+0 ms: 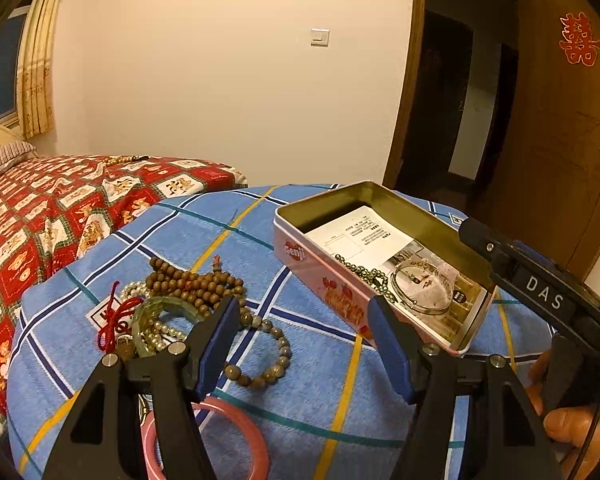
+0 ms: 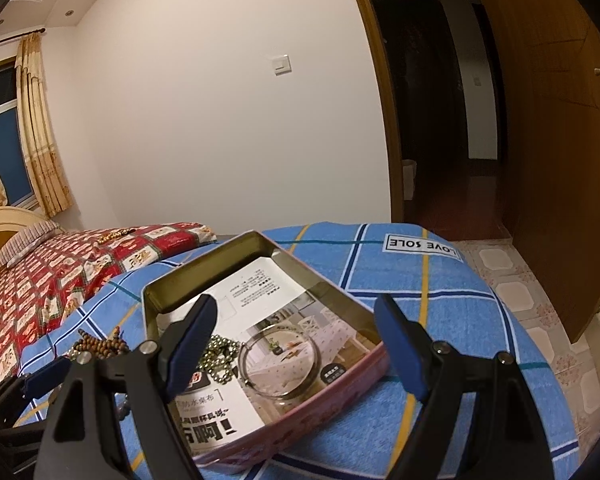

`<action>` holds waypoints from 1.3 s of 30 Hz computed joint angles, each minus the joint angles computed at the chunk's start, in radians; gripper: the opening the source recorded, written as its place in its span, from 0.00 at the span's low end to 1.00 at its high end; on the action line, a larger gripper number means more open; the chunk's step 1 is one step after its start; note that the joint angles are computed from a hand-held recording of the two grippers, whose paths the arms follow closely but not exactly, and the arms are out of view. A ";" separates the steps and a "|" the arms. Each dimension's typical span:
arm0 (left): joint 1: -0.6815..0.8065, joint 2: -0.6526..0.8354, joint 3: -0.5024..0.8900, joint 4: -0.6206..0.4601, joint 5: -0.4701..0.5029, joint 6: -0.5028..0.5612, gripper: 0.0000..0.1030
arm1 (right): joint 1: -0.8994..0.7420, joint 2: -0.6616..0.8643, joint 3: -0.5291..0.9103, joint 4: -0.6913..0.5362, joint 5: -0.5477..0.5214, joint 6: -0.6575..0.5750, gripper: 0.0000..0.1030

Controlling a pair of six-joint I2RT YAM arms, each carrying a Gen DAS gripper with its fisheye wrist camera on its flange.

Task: Organize jewelry
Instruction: 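Withdraw both open tools from the tin back toward the jewelry pile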

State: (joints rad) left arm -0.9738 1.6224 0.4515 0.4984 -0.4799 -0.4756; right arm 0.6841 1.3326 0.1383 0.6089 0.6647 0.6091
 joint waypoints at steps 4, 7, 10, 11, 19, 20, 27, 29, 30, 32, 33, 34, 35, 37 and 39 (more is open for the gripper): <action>-0.006 -0.017 -0.014 -0.005 -0.004 -0.002 0.64 | 0.038 -0.005 0.005 -0.026 0.030 0.012 0.81; -0.006 -0.032 -0.027 -0.008 -0.003 -0.006 0.64 | 0.066 -0.007 0.010 -0.044 0.058 0.021 0.81; -0.008 -0.047 -0.039 -0.013 -0.007 -0.011 0.64 | 0.086 -0.009 0.011 -0.056 0.079 0.033 0.81; -0.007 -0.050 -0.042 -0.013 -0.007 -0.012 0.64 | 0.092 -0.012 0.011 -0.063 0.085 0.039 0.81; -0.010 -0.076 -0.066 -0.019 -0.015 -0.019 0.64 | 0.127 -0.013 0.013 -0.083 0.117 0.061 0.81; -0.010 -0.082 -0.071 -0.020 -0.014 -0.020 0.64 | 0.139 -0.012 0.015 -0.091 0.128 0.069 0.81; -0.001 -0.114 -0.102 -0.022 -0.011 -0.028 0.64 | 0.205 -0.013 0.028 -0.140 0.185 0.103 0.81; 0.002 -0.125 -0.111 -0.021 -0.011 -0.031 0.64 | 0.222 -0.011 0.032 -0.152 0.202 0.112 0.81; 0.003 -0.130 -0.115 -0.021 -0.011 -0.032 0.64 | 0.229 -0.010 0.034 -0.157 0.209 0.116 0.81; 0.004 -0.139 -0.122 -0.023 -0.012 -0.033 0.64 | 0.236 -0.007 0.038 -0.167 0.216 0.121 0.81; 0.004 -0.145 -0.126 -0.024 -0.013 -0.034 0.64 | 0.238 -0.006 0.040 -0.171 0.218 0.123 0.81; 0.004 -0.151 -0.131 -0.025 -0.013 -0.035 0.64 | 0.240 -0.006 0.040 -0.172 0.219 0.124 0.81; 0.004 -0.155 -0.133 -0.025 -0.013 -0.035 0.64 | 0.242 -0.007 0.041 -0.176 0.222 0.128 0.81; 0.007 -0.171 -0.144 -0.028 -0.013 -0.035 0.64 | 0.245 -0.007 0.041 -0.175 0.224 0.130 0.81; 0.013 -0.186 -0.155 -0.028 -0.008 -0.034 0.64 | 0.260 -0.008 0.045 -0.189 0.239 0.143 0.81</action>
State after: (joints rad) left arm -0.9610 1.4362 0.2963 0.4702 -0.4882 -0.5100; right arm 0.9437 1.3251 0.1833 0.4200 0.9034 0.7526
